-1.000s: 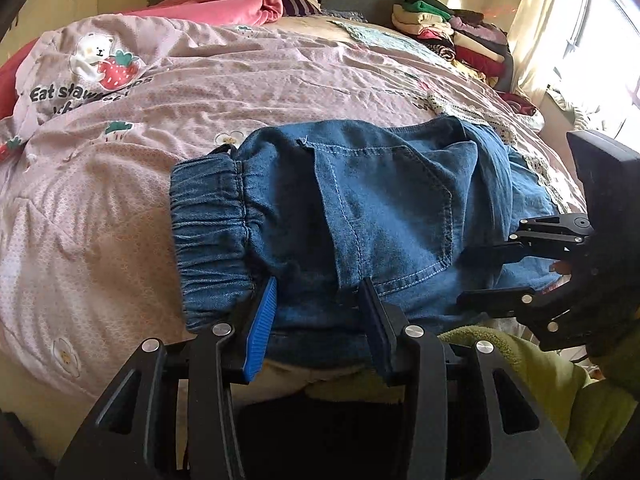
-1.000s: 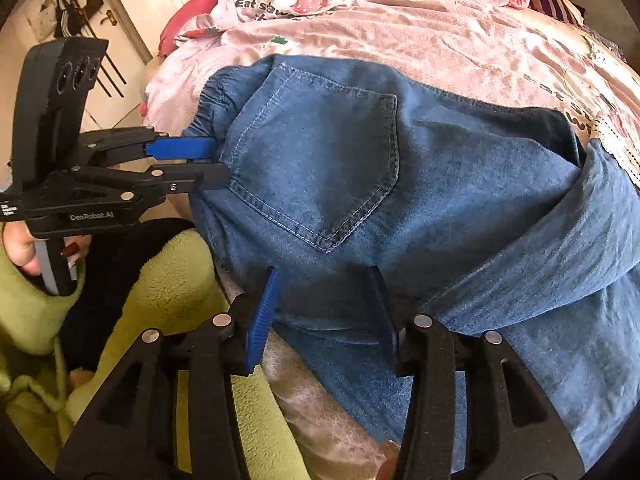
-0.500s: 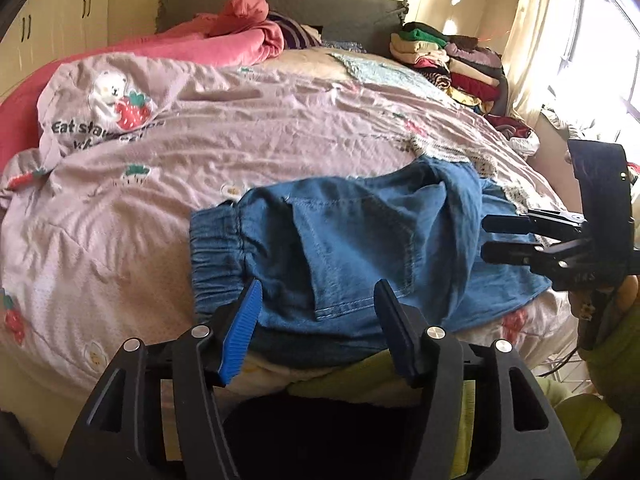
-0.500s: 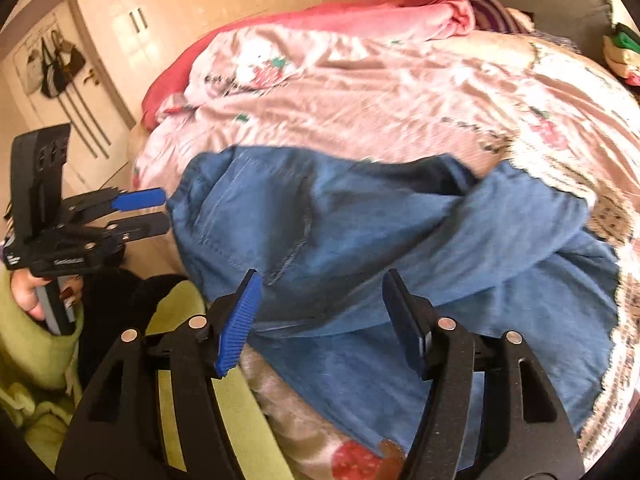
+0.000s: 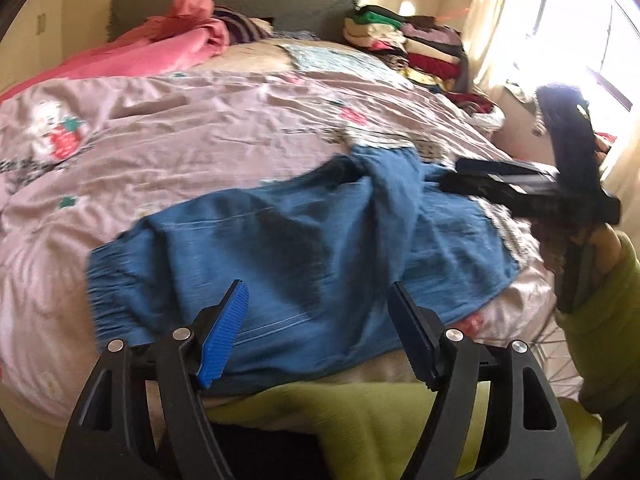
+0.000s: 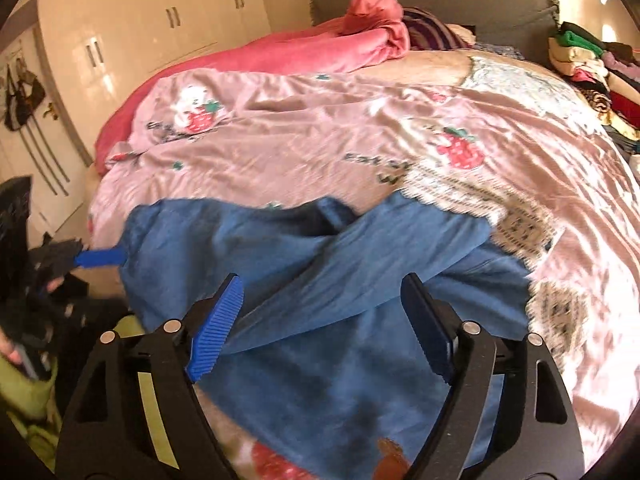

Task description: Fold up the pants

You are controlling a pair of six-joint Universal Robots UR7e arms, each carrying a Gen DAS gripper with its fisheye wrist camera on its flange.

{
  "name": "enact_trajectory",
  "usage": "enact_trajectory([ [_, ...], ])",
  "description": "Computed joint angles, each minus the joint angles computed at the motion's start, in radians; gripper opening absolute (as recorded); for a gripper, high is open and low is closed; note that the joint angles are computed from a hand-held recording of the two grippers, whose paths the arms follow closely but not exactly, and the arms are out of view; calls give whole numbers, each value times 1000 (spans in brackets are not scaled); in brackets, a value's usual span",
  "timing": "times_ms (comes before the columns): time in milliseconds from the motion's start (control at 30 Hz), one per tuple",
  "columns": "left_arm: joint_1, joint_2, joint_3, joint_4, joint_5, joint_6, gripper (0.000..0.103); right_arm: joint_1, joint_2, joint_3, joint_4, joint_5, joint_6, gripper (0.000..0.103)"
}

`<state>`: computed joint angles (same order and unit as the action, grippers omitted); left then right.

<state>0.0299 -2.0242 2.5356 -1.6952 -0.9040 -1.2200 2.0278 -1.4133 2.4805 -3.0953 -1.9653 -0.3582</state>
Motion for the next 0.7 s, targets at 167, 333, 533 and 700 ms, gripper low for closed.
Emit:
enact_trajectory([
  [167, 84, 139, 21, -271, -34, 147, 71, -29, 61, -86, 5, -18, 1, 76],
  [333, 172, 297, 11, -466, -57, 269, 69, -52, 149, -190, 52, -30, 10, 76],
  [533, 263, 420, 0, -645, -95, 381, 64, -61, 261, -296, 79, -81, 11, 76],
  [700, 343, 501, 12, -824, -156, 467, 29, -80, 351, -385, 125, -137, 57, 76],
])
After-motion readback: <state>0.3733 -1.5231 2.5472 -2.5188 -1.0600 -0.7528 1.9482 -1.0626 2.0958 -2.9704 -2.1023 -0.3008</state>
